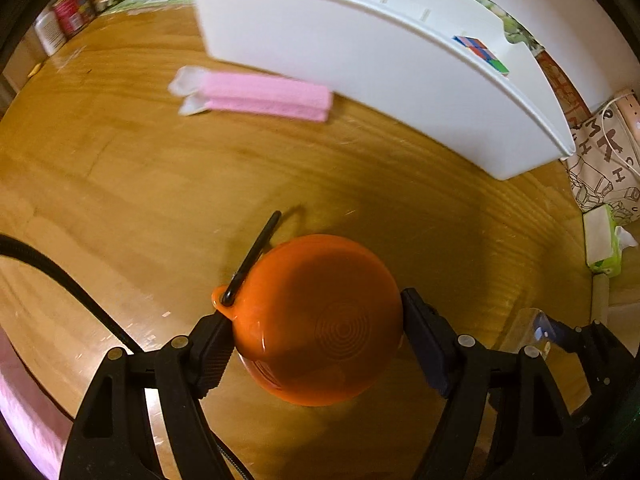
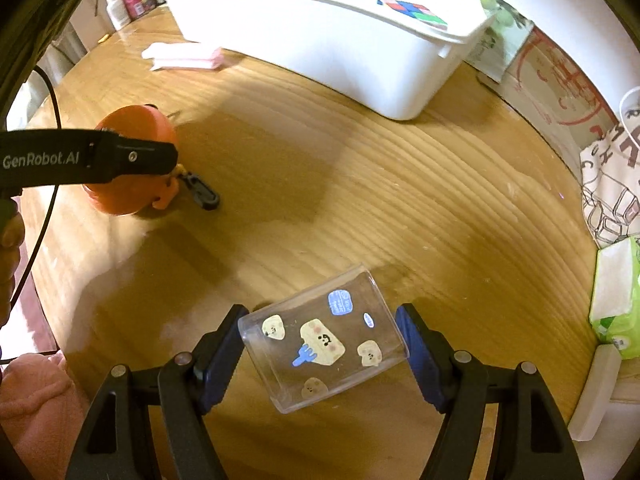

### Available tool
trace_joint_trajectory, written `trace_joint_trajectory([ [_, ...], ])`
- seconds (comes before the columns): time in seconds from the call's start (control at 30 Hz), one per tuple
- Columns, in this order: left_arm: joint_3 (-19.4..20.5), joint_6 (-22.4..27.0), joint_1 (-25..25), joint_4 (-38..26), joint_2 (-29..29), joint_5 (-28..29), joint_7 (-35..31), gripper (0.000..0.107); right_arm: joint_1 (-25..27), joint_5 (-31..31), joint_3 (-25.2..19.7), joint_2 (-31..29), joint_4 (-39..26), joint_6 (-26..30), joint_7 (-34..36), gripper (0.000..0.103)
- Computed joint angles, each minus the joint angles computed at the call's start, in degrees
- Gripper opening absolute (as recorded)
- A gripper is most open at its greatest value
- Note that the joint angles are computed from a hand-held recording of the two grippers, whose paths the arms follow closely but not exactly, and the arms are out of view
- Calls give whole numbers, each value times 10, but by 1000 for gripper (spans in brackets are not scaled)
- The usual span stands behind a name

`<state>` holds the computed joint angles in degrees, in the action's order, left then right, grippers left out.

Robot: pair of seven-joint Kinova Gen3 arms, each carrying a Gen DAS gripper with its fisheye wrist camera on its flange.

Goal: Organize rigid objects
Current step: 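Carry the orange ball over the bin with the left gripper while the right carries the clear box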

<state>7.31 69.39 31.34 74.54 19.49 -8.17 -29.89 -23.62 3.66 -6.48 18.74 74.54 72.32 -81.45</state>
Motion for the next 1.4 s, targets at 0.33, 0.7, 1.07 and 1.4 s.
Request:
trace_joint_trajectory([
  [0.33,3,6,-19,64,-62,-4,9,80,-26,-5,-13,-11,6,-7,-19,75],
  [0.7,9,72,-51,11,-72,-19,-56,80,-74,-2,-11,33,-86,12,-80,75],
  [1.07,-12,98,-104,-82,-57,-41,-201,80,-127,30,-1,66,-216,34,-127,75],
  [1.4,-29,104,-129,-194,-11,-39,-323,80,-158,54,27,119,-351,60,-153,75],
])
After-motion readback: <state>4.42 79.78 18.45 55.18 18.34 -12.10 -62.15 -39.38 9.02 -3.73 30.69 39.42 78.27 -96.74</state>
